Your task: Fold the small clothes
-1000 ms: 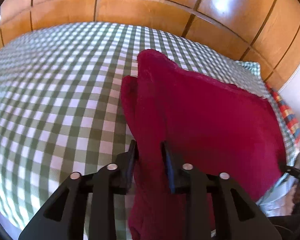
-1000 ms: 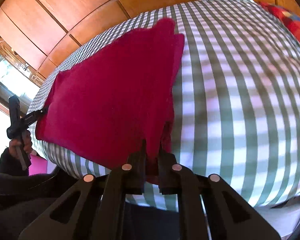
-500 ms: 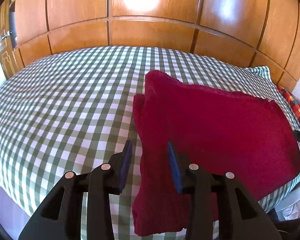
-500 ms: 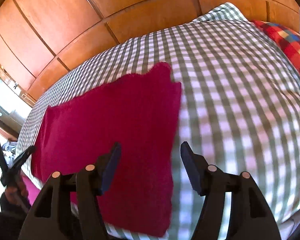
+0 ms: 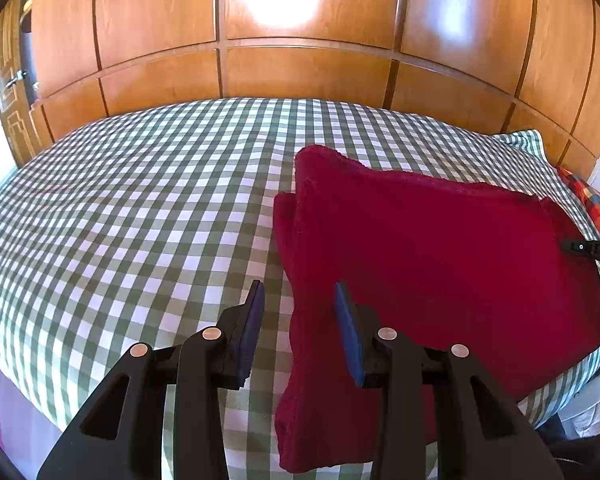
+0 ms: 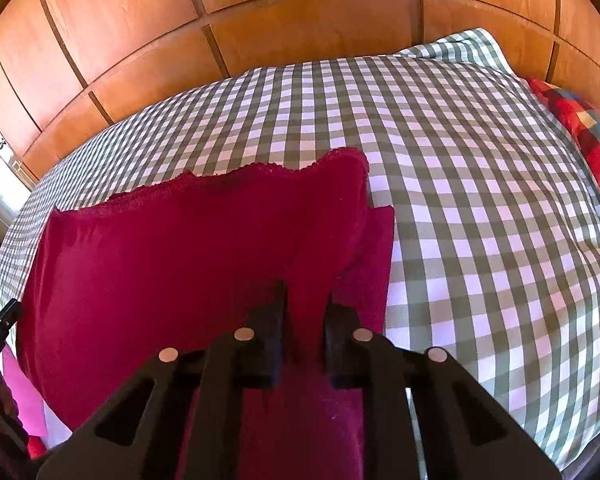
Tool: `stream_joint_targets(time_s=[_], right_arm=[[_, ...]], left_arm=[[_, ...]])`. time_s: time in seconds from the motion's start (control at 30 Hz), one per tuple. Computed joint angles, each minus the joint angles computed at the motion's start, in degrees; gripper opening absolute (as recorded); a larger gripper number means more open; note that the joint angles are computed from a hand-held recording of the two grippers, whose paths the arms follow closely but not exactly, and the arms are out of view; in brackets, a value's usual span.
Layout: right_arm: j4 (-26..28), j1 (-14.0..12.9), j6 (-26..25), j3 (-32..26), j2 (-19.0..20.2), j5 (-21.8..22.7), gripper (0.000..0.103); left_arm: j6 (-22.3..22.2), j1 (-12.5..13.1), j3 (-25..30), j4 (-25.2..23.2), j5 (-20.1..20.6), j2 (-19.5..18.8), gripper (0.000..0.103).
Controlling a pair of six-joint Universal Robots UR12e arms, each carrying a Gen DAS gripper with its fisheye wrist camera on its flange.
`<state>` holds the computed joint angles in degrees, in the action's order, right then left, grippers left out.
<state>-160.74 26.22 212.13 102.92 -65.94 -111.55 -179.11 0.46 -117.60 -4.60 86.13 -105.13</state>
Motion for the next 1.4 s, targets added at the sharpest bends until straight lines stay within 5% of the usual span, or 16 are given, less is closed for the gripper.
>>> stream_joint_targets(time_s=[0.53, 0.6, 0.67, 0.7, 0.87, 1.13, 1.2, 1.23, 1.27, 1.33, 1.4], right_arm=[[-0.9, -0.2, 0.1, 0.2, 0.8, -1.0, 0.015], [-1.4, -0.2, -0.1, 0.4, 0.9, -1.1, 0.016], [-2.2, -0.3, 0.2, 0.6, 1.0, -1.1, 0.016], [-2.6, -0.3, 0.3, 0.8, 1.0, -1.0, 0.016], [-4.7, -0.4, 0.2, 1.5, 1.0, -0.6, 0.016], [-7.0, -0.8, 0.7, 2.4, 0.8, 0.7, 0.016], [-7.5, -1.0, 0.7, 2.7, 0.7, 1.2, 0.016], [-7.7, -1.0, 0.9, 2.7, 0.7, 1.2, 0.017], [-7.9, -1.0, 0.9, 2.8, 0.7, 1.3, 0.017], [-8.0, -1.0, 0.8, 2.9, 0.7, 1.4, 0.017], [-8.2, -1.1, 0.7, 2.9, 0.7, 1.6, 0.017]], left_arm=[[0.2, -0.1, 0.5, -1.2, 0.3, -0.3, 0.035], [-0.4, 0.7, 0.6, -1.6, -1.6, -0.2, 0.035], [-3.1, 2.5, 0.7, -1.9, -5.6, 0.2, 0.055], [-4.9, 3.5, 0.6, -1.4, -7.7, 0.2, 0.056], [-10.9, 8.5, 1.8, -2.3, -20.4, -0.7, 0.056], [-9.4, 8.5, 6.6, -9.5, -27.4, -4.1, 0.055], [-8.9, 8.3, 7.5, -11.9, -28.7, -5.0, 0.037], [-8.8, 8.1, 7.8, -12.9, -28.5, -5.2, 0.016], [-9.2, 7.7, 7.7, -12.6, -27.1, -5.2, 0.007], [-10.7, 7.3, 6.2, -7.8, -23.9, -4.6, 0.007], [-11.3, 6.8, 5.9, -7.9, -20.2, -4.2, 0.007]])
